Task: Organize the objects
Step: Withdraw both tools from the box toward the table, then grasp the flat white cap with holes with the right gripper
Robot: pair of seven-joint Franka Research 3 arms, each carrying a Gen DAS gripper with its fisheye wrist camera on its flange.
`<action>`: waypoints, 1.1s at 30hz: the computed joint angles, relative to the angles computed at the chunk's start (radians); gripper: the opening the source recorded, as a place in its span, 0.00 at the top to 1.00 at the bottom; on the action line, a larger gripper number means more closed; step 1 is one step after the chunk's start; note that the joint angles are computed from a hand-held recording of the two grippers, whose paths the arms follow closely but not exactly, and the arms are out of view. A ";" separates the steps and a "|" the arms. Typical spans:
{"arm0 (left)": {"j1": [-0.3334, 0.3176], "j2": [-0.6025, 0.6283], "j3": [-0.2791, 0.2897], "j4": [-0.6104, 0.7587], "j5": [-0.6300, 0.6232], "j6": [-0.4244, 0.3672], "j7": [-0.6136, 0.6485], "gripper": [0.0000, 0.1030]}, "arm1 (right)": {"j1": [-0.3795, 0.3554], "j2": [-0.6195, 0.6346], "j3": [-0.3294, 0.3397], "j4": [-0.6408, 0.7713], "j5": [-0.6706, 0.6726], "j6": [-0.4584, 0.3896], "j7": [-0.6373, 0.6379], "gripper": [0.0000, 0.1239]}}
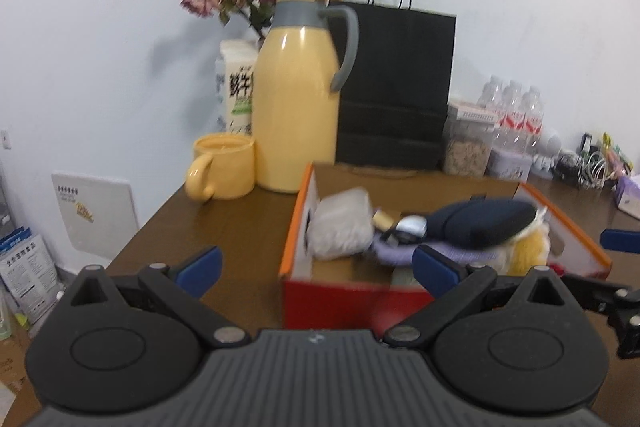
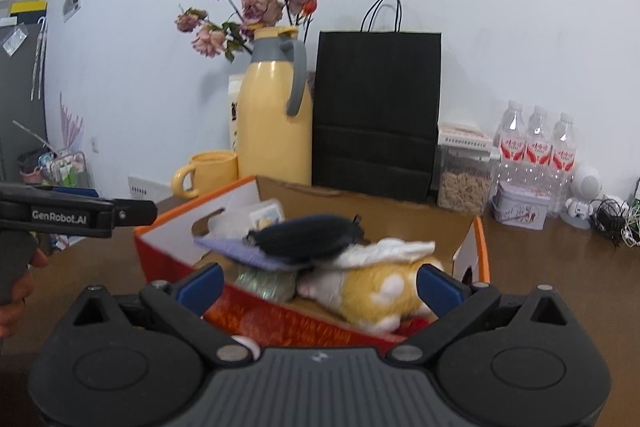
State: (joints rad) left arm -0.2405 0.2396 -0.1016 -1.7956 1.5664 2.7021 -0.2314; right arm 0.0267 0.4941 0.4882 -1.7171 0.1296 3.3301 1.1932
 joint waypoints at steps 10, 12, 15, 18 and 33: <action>0.035 -0.030 0.001 -0.117 -0.084 0.038 0.050 0.00 | 0.050 -0.020 -0.030 -0.050 0.046 -0.082 -0.048 0.17; 0.041 -0.034 0.004 -0.132 -0.079 0.047 0.040 0.00 | 0.088 -0.017 -0.063 -0.040 0.066 -0.115 -0.062 0.17; 0.050 -0.037 0.008 -0.148 -0.053 0.070 0.001 0.00 | 0.170 -0.008 -0.142 -0.019 0.089 -0.158 -0.068 0.19; 0.059 -0.040 0.008 -0.156 -0.026 0.089 -0.043 0.00 | 0.265 0.010 -0.243 0.022 0.107 -0.202 -0.049 0.25; 0.085 -0.038 0.002 -0.156 0.027 0.145 -0.143 0.00 | 0.391 0.077 -0.365 0.135 0.138 -0.262 0.022 0.61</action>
State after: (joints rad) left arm -0.1553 0.2016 -0.0997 -1.9520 1.5929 2.8468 -0.3739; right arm 0.4175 0.5709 0.1233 -1.5820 0.2679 3.0678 1.2147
